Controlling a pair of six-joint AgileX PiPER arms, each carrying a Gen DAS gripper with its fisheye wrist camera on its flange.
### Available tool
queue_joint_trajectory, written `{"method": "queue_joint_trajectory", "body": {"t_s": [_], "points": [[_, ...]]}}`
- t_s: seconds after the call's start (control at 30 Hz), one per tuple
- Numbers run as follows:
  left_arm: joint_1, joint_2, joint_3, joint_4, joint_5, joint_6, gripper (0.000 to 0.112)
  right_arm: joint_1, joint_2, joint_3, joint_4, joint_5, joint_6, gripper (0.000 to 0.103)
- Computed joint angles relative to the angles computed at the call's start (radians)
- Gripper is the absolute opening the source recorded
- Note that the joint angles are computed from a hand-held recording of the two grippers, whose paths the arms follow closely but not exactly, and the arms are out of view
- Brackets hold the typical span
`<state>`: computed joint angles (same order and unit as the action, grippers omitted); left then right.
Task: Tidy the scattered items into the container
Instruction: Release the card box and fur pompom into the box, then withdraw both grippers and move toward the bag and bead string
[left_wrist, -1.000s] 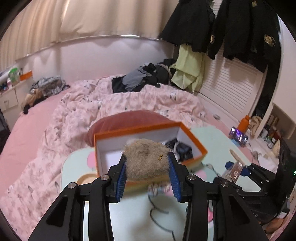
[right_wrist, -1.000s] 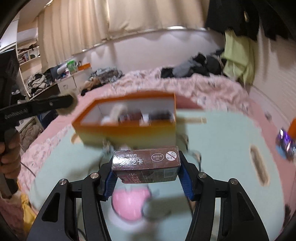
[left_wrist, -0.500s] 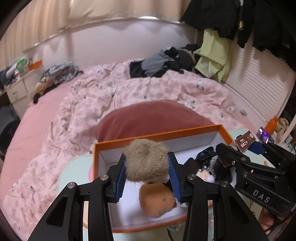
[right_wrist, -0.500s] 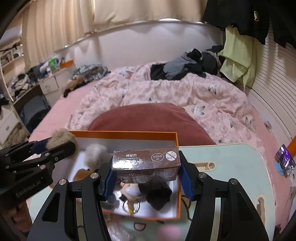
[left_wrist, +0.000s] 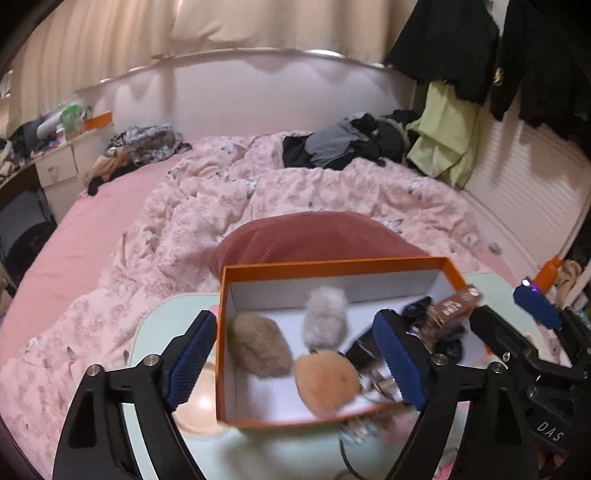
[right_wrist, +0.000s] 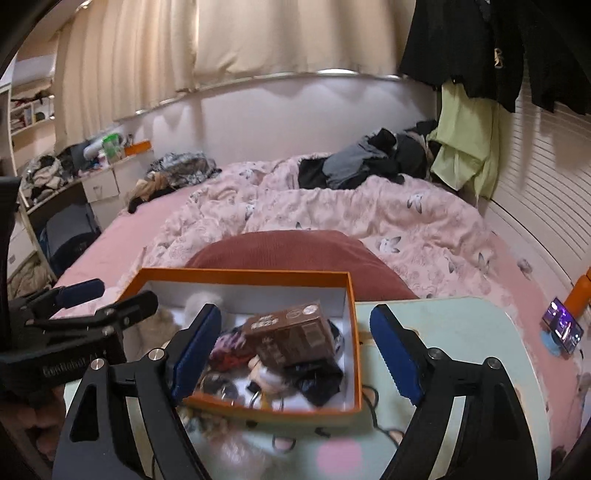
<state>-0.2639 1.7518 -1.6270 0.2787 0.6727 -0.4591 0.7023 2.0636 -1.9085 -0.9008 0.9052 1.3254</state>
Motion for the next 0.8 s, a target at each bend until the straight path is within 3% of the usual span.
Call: {"method": "queue_joint_trajectory", "body": {"t_s": [0.1,0.3,0.47,0.53,0.6,0.67,0.8], "points": [[-0.02,-0.097,0.143,-0.01,-0.042,0.005,0.092,0.052,-0.079,0.139,-0.05,-0.012,0.098,0.083],[-0.103,-0.211,0.397,0.055,-0.087,-0.045,0.093,0.155,-0.128,0.295,0.011,0.096,0.106,0.083],[-0.142,-0.145,0.413,0.031,-0.043,-0.045,0.093,0.147,-0.13,0.396,0.111,0.044,0.126,0.083],[-0.171,-0.127,0.425,0.121,-0.036,-0.131,0.096,0.14,-0.12,0.394,0.133,0.055,0.121,0.083],[-0.182,-0.127,0.438,0.155,-0.042,-0.169,0.096,0.132,-0.125,0.413,0.137,0.032,0.128,0.089],[-0.173,-0.12,0.439,0.126,-0.051,-0.153,0.101,0.127,-0.127,0.418,0.147,0.031,0.127,0.101],[-0.174,-0.114,0.453,0.142,-0.076,-0.175,0.103,0.127,-0.124,0.422,0.147,0.03,0.124,0.103]]}}
